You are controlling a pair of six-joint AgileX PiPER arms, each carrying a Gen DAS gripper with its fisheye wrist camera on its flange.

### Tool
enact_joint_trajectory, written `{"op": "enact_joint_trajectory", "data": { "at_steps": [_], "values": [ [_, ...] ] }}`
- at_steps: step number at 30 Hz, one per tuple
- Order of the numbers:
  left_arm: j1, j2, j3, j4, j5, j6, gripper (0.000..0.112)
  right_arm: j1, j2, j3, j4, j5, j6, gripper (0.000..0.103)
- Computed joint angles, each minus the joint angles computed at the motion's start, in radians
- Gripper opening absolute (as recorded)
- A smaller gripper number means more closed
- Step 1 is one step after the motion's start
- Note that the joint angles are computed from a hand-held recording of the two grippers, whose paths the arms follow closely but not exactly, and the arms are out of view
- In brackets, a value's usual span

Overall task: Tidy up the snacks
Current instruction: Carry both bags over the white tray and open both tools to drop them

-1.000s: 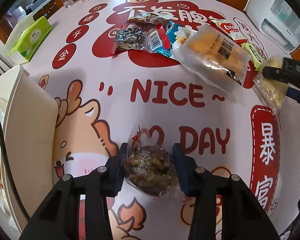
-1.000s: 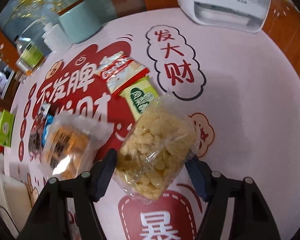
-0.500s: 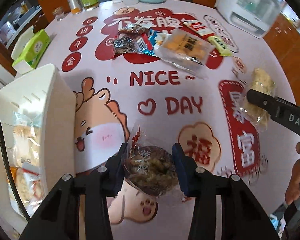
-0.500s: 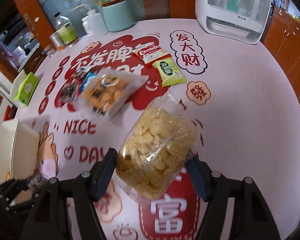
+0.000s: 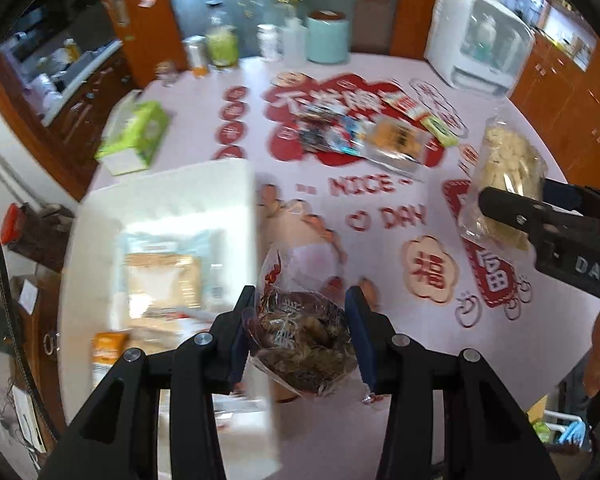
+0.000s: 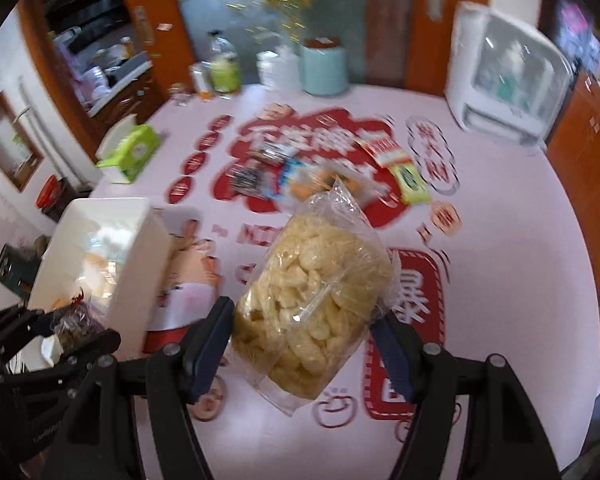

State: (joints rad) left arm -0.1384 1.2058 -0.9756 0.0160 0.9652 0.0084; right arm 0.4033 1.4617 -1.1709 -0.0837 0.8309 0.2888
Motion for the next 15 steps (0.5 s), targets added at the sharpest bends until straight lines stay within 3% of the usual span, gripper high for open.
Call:
{"op": "enact_joint_trajectory", "data": {
  "at_steps": [8, 15],
  "values": [
    [0.437, -0.040, 0.006, -0.113, -0.010, 0.332, 0.043, 0.257, 0.089, -0.201, -0.126, 0.083, 0.108, 0.069],
    [0.677, -0.006, -0.006, -0.222, -0.038, 0.546, 0.042, 0.410, 0.252, -0.435, -0.181, 0.149, 0.112, 0.069]
  ]
}}
